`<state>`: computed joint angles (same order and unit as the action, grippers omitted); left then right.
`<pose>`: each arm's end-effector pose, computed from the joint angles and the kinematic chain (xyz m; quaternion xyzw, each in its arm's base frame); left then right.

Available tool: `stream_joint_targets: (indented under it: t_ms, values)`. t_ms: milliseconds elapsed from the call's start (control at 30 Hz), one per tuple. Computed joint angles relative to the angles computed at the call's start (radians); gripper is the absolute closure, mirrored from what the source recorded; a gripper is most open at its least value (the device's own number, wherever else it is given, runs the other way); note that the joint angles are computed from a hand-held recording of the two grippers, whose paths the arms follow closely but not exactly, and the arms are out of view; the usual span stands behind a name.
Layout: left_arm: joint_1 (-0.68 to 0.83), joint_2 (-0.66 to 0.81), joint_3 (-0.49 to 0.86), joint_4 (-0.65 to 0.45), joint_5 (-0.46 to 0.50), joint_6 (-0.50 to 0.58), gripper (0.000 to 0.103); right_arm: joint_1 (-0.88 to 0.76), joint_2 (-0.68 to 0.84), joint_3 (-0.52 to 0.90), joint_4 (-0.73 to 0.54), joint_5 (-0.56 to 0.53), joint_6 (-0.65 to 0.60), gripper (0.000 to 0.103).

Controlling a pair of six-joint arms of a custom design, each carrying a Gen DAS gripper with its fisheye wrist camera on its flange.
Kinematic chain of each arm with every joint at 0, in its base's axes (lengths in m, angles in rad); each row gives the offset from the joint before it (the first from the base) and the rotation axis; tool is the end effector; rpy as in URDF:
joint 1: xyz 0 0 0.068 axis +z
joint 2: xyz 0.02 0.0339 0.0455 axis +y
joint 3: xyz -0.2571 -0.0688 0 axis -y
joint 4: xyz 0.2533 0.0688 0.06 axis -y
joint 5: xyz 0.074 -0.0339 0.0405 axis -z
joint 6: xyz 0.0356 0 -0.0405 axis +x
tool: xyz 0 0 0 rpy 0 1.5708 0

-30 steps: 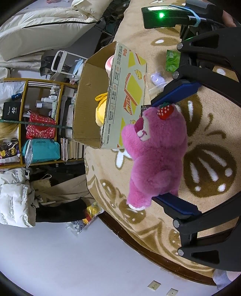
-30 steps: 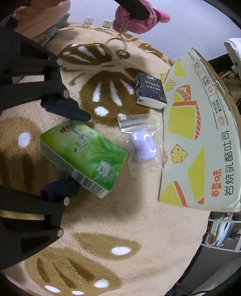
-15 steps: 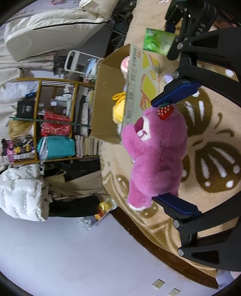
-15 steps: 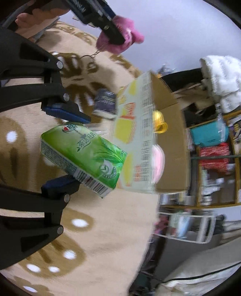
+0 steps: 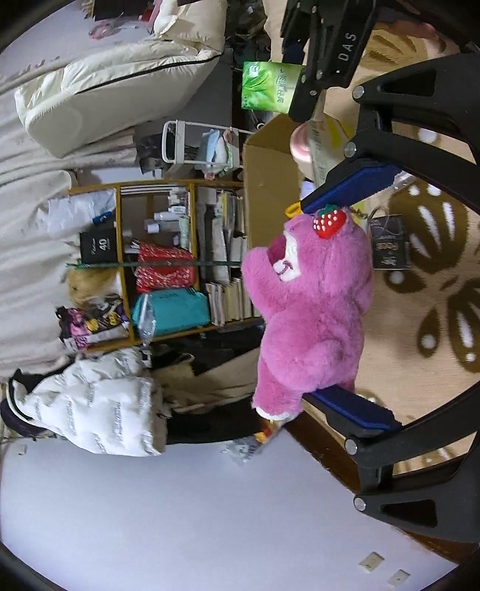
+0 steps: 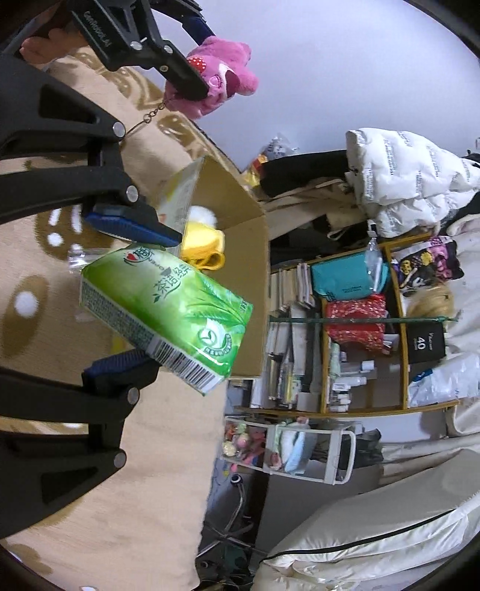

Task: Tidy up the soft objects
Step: 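Lift the pink bear with the left tool while the right tool lifts the green pack toward the box, then open the left tool over the box while the right tool drops the green pack inside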

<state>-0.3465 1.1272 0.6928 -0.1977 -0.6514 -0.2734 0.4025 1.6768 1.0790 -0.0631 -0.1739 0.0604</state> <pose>0.2399 -0.0637 0.2331 -0.1138 0.8497 0.1411 0.4951 0.3439 0.1531 0.2092 -0.1899 0.8753 0.1763 0.4082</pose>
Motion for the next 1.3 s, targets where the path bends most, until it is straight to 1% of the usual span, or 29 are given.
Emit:
stream_joint_targets:
  t_ms: [133,267,467,700,833,1033,1167,1300]
  values:
    - [0.03,0.04,0.04,0.04,0.052,0.05,0.014,-0.013,0.035,0.054,0.016,-0.006,-0.018,0.047]
    - [0.037,0.127,0.09,0.11,0.037,0.144,0.014,-0.029,0.07,0.104,0.029,-0.026,-0.019,0.047]
    - [0.06,0.248,0.145,0.198,0.069,0.183,0.014,-0.048,0.119,0.167,0.05,-0.07,-0.032,0.046]
    - [0.098,0.357,0.196,0.24,0.132,0.173,0.014,-0.043,0.197,0.237,0.049,-0.092,-0.049,0.046]
    - [0.143,0.401,0.221,0.239,0.208,0.15,0.014,-0.045,0.24,0.265,0.045,-0.113,-0.041,0.045]
    - [0.203,0.472,0.273,0.217,0.314,0.115,0.013,-0.049,0.32,0.319,0.006,-0.139,-0.027,0.043]
    - [0.217,0.505,0.291,0.219,0.333,0.129,0.013,-0.056,0.364,0.354,-0.032,-0.155,-0.023,0.043]
    - [0.214,0.526,0.305,0.203,0.33,0.12,0.012,-0.058,0.375,0.359,-0.047,-0.158,-0.025,0.042]
